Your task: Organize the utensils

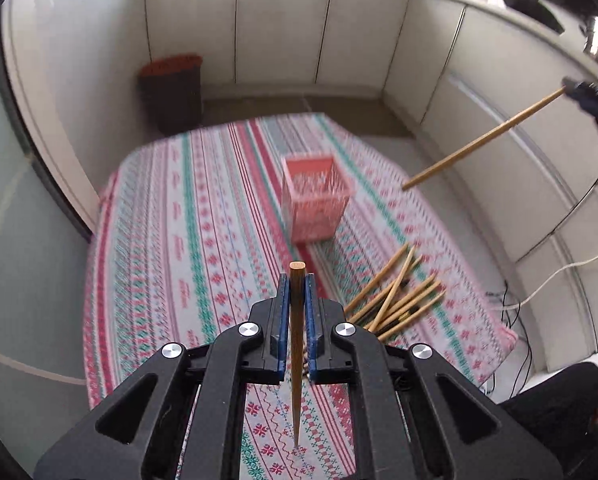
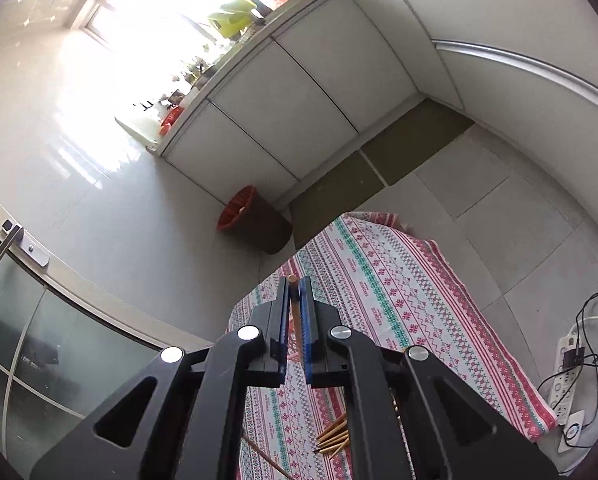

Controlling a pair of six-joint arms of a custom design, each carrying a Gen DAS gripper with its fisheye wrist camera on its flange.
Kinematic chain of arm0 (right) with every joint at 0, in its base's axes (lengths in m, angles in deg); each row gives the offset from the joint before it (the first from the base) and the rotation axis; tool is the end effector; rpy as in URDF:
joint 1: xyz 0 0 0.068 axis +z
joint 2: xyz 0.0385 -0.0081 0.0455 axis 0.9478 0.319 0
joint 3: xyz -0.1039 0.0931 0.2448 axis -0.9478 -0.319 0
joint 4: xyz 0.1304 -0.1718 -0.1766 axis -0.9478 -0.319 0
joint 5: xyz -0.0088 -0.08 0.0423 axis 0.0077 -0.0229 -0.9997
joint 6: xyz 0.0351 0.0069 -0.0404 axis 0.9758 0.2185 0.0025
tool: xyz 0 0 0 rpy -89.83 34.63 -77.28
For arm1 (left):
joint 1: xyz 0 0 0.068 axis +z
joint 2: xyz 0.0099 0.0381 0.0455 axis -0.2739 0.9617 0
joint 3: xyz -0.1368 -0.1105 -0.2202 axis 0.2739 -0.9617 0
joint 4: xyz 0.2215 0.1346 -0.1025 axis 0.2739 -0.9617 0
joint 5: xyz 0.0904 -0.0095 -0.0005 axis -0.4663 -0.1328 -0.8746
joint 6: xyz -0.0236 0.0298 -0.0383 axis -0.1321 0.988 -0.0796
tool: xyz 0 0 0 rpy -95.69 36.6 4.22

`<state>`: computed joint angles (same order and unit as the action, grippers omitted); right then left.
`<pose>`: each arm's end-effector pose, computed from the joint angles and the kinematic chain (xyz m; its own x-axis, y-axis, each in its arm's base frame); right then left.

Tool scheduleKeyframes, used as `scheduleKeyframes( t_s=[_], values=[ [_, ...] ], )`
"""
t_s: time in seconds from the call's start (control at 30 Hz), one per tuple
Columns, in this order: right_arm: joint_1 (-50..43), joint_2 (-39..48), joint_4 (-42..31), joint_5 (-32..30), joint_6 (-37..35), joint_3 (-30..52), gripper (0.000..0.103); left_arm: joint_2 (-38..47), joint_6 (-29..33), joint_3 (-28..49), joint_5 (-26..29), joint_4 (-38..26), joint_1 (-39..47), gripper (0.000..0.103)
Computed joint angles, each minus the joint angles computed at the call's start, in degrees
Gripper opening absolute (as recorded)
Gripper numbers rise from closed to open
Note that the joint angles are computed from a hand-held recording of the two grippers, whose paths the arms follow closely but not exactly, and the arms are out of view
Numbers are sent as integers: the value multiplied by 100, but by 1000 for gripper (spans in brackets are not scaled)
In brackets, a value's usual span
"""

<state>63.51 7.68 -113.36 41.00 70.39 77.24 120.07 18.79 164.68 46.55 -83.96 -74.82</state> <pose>0.2442 -0.0092 0.4347 -0.7535 0.3127 -0.5783 -0.1938 0.7349 0.6499 0.1195 -0.1597 0.3701 -0.7552 -0.1798 -0.6304 -0.1554 0.9833 -0.0943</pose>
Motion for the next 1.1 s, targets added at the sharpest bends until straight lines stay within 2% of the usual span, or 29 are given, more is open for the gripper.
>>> scheduleKeyframes(
  t_s=[0.1,0.23,0.33,0.43,0.6,0.8,0.9,0.93,1.0,1.1],
  values=[
    [129,65,18,100,80,231,6,96,136,568,-487,-182,32,6],
    [335,105,319,234,318,432,6,467,654,1516,-1095,-42,205,6],
    [451,133,613,310,490,372,6,712,1285,2239,-1432,308,532,6],
    [588,377,698,358,598,439,6,921,2094,2573,-1446,1108,1081,6],
    [827,797,889,632,690,547,6,1191,2589,2354,-686,1965,1928,6],
    [1112,1119,1173,941,874,568,6,1232,2329,1221,267,2848,2621,8],
    [1321,1196,1306,1155,909,559,6,884,2067,672,156,3185,2619,19],
    [1381,1211,1337,1241,910,555,6,872,2064,728,136,3109,2633,19],
    [1513,1229,1418,1382,940,523,6,722,2090,742,-4,3118,2595,29],
    [1766,1254,1536,1659,969,463,6,550,2061,845,-285,2981,2491,37]
  ],
)
